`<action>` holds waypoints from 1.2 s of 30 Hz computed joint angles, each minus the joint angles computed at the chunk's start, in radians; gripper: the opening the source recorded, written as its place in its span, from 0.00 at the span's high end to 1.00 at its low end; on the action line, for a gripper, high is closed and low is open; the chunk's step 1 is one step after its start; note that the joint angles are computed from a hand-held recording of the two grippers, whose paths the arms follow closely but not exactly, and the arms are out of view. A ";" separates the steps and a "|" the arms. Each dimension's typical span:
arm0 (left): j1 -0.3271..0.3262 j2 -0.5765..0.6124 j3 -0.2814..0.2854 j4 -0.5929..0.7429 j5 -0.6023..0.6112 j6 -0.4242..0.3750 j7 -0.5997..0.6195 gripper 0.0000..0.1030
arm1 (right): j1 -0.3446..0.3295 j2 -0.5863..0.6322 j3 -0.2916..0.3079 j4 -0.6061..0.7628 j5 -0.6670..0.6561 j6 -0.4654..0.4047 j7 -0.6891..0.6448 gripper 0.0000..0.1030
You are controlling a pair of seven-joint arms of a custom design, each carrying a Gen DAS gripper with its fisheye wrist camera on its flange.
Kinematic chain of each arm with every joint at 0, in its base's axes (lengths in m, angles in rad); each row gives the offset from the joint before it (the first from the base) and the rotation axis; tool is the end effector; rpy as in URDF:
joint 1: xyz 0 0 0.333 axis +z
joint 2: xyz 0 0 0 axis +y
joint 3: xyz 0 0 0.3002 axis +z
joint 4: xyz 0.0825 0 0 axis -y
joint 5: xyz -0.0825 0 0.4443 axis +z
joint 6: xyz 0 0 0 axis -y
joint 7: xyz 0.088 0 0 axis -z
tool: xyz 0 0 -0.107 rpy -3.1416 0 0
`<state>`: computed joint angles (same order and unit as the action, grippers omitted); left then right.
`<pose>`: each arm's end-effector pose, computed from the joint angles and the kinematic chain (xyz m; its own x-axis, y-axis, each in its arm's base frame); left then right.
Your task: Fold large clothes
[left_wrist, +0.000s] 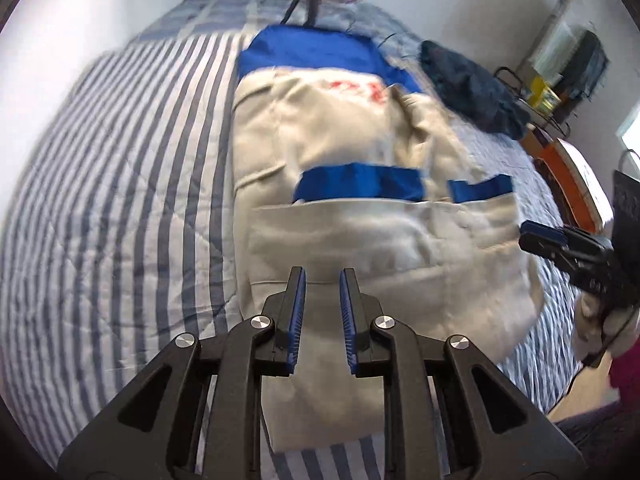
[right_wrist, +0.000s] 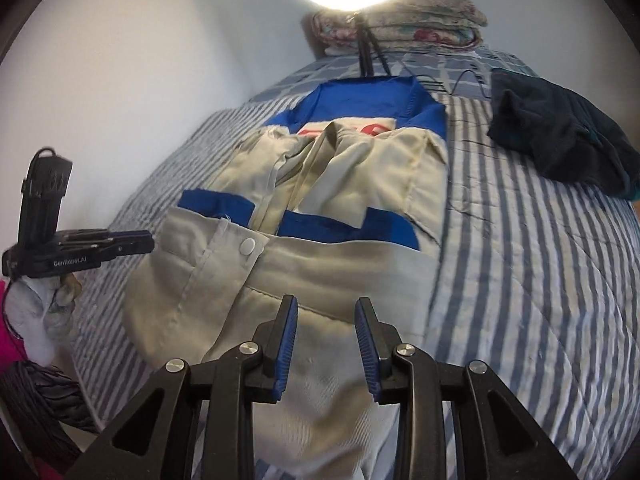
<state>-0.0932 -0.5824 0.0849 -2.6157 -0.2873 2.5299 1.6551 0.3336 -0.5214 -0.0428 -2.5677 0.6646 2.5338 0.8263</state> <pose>0.4666 -0.0019 0.4511 0.0321 -0.9650 0.2603 -0.8762 -0.1525 -0.4572 0.4633 0.1318 0.4486 0.5902 -0.7793 -0.2108 -0.7051 -0.3703 -0.6048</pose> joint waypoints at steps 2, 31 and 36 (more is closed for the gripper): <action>-0.005 0.059 0.021 0.026 -0.015 -0.022 0.025 0.84 | -0.007 0.044 0.032 0.020 -0.040 0.028 0.022 0.70; 0.157 0.718 -0.003 0.774 -0.324 -0.066 0.305 0.58 | -0.139 0.538 0.027 0.641 0.054 -0.108 0.008 0.54; 0.220 0.943 -0.055 1.033 -0.283 -0.108 0.253 0.58 | -0.165 0.753 0.071 0.881 -0.009 -0.112 0.055 0.55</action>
